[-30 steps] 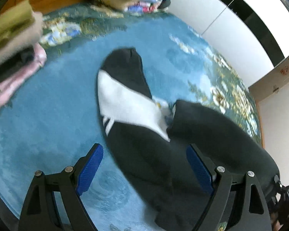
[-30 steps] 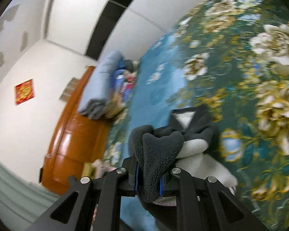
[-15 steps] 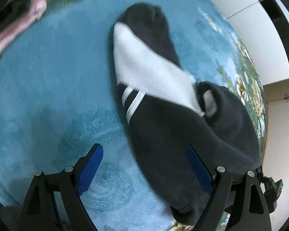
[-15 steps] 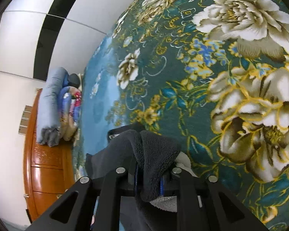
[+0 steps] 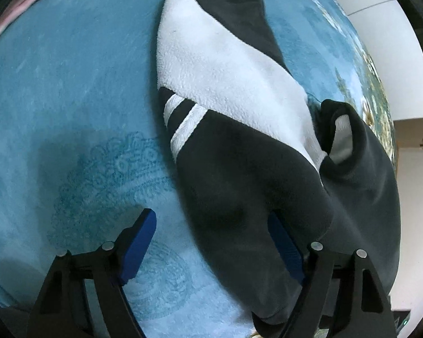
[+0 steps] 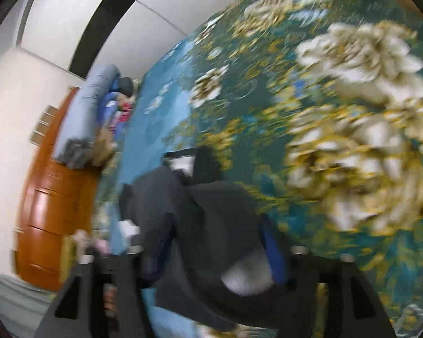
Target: Fold clothes
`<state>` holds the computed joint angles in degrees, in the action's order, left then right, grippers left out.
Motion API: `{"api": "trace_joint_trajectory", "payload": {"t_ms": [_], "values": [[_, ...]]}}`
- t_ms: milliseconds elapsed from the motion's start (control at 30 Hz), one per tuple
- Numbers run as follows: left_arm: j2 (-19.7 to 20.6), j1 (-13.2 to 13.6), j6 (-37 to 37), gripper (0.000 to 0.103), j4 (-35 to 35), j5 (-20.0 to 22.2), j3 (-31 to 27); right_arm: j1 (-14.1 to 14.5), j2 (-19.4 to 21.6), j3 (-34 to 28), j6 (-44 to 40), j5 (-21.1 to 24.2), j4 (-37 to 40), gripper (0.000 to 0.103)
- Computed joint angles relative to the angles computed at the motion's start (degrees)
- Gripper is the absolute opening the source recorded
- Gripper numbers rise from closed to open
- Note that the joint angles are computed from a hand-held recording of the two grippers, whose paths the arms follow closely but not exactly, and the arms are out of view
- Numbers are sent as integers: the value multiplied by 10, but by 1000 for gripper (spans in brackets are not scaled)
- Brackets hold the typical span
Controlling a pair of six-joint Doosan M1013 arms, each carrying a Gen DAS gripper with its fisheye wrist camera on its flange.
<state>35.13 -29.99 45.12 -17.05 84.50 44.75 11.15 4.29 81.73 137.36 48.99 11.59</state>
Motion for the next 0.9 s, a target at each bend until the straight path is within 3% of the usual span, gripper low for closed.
{"api": "trace_joint_trajectory", "payload": {"t_ms": [67,200,367,433,667,733,800,867,900], "values": [[2,0,1,74,1,8,-3,0,-12,15,39,-2,-26,72],[-1,3,-7,67,-2,5,5,-3,-40,56,59,-15,4,72],[-2,-3,-3,64,9,8,5,7,-59,124,12,-30,135,72],[0,-5,7,55,8,11,1,16,-55,140,16,-40,152,72],[-9,-3,2,51,-4,-3,16,26,-49,179,69,-181,157,72],[-14,-2,0,35,-7,-16,25,30,-48,179,95,-207,125,72],[-17,-1,1,29,-13,-23,31,32,-46,177,111,-222,111,69],[-23,-1,1,16,-10,-29,39,31,-42,167,120,-209,105,39],[-28,0,-1,7,-14,-39,46,30,-40,162,121,-201,103,32]]}}
